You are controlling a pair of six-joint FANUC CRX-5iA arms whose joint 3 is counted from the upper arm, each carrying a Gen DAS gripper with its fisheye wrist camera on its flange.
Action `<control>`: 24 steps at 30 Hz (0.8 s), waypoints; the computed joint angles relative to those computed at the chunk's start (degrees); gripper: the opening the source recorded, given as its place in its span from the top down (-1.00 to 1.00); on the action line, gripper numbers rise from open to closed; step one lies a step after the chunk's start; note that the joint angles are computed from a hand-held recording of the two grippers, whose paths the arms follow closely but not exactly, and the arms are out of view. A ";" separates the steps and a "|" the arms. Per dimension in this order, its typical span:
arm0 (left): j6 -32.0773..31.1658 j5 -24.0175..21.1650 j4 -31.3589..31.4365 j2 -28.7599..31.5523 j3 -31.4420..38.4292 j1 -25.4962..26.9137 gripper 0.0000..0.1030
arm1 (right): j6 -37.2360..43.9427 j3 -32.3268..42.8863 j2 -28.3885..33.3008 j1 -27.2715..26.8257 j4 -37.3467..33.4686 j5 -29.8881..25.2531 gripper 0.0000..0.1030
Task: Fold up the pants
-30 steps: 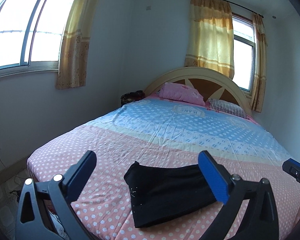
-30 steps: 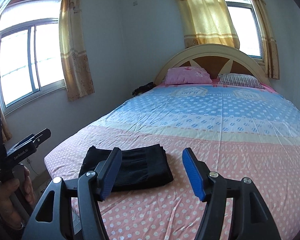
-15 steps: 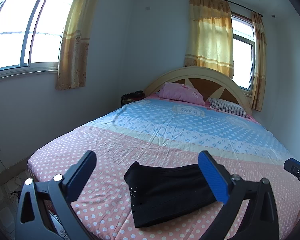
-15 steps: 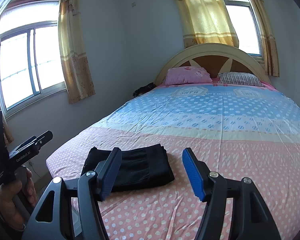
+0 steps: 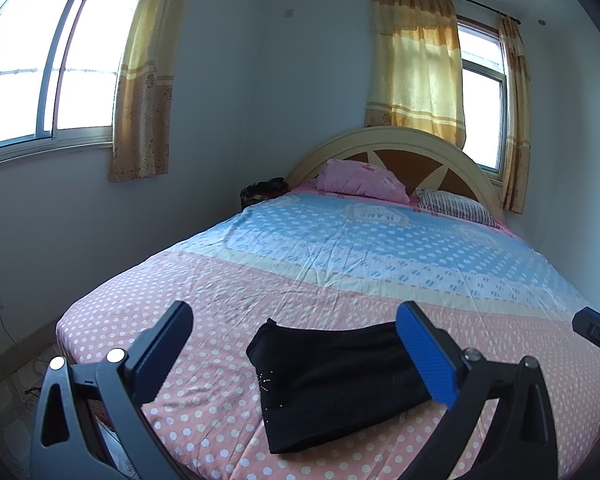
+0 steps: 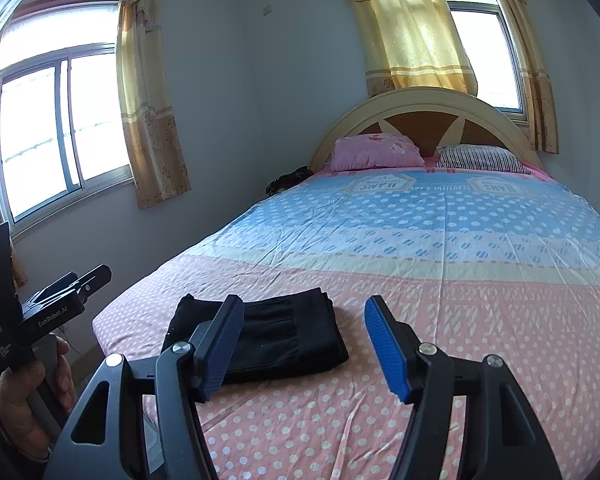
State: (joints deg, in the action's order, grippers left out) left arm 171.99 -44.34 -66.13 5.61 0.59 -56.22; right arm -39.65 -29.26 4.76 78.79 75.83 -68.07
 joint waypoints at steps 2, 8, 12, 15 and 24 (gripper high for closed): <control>-0.50 -0.19 0.27 0.09 0.26 0.00 -1.00 | 0.05 0.09 0.07 0.02 -0.08 -0.06 -0.25; 1.16 -1.44 -2.25 0.03 0.58 -1.49 -1.00 | -0.02 -0.10 -0.13 0.29 -0.33 -0.33 -0.25; 1.76 -1.83 -3.18 0.01 0.73 -2.12 -1.00 | -0.10 -0.45 -0.40 0.40 -0.20 -0.39 -0.25; 1.36 -1.83 -3.16 0.20 0.88 -2.21 -1.00 | -0.03 -0.58 -0.40 0.46 -0.12 -0.31 -0.25; 0.86 -2.68 -2.89 1.14 1.41 -2.29 -1.00 | -0.61 -1.08 -0.37 0.39 -0.52 0.47 -0.25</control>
State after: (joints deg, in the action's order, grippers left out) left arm 172.85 -47.02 -69.02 6.75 2.01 -58.51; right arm -40.26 -30.35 4.38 79.18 75.31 -67.61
